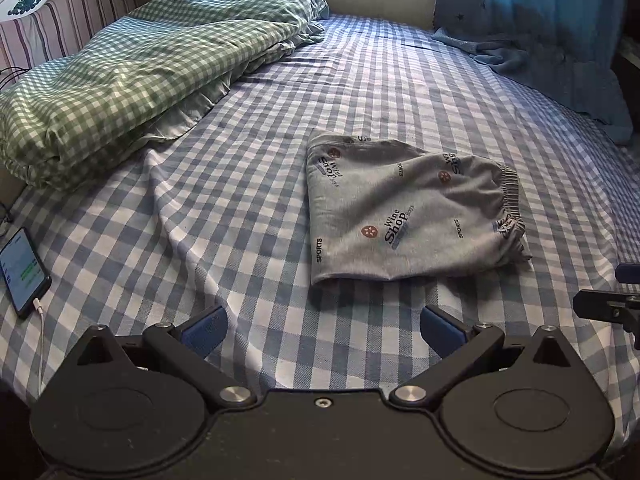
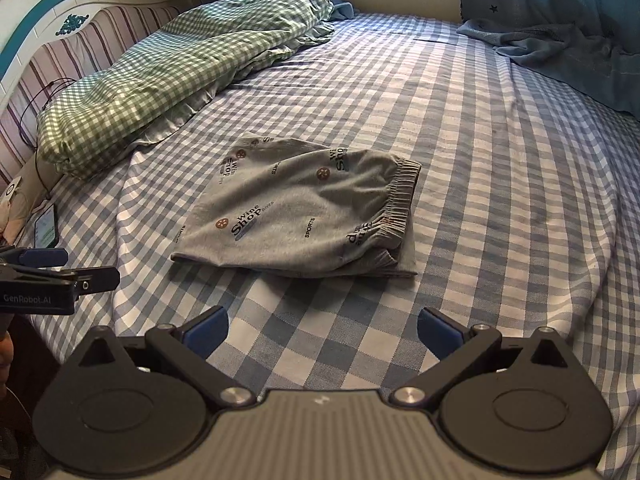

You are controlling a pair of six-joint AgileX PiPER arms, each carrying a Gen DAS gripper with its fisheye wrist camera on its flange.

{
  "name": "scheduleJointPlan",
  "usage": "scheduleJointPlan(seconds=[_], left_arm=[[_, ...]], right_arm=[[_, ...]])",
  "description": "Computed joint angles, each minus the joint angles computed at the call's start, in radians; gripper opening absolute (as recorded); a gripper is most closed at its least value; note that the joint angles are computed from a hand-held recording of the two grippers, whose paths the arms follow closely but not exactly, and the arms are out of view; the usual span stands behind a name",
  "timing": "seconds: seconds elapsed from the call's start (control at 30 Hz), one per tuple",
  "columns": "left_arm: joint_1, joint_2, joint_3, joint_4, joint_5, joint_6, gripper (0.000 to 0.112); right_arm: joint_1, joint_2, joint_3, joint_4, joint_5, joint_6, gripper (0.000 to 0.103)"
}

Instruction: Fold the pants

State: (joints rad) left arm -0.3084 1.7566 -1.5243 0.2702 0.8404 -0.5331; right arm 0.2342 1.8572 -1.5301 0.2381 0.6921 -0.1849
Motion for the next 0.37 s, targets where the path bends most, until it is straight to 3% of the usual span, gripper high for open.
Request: scheduleJointPlan(seconds=[0.37], left_arm=[[-0.072, -0.005, -0.013, 0.095, 0.044, -0.127, 0.102]], right_arm=[[-0.052, -0.010, 0.005, 0.111, 0.018, -0.150, 0.103]])
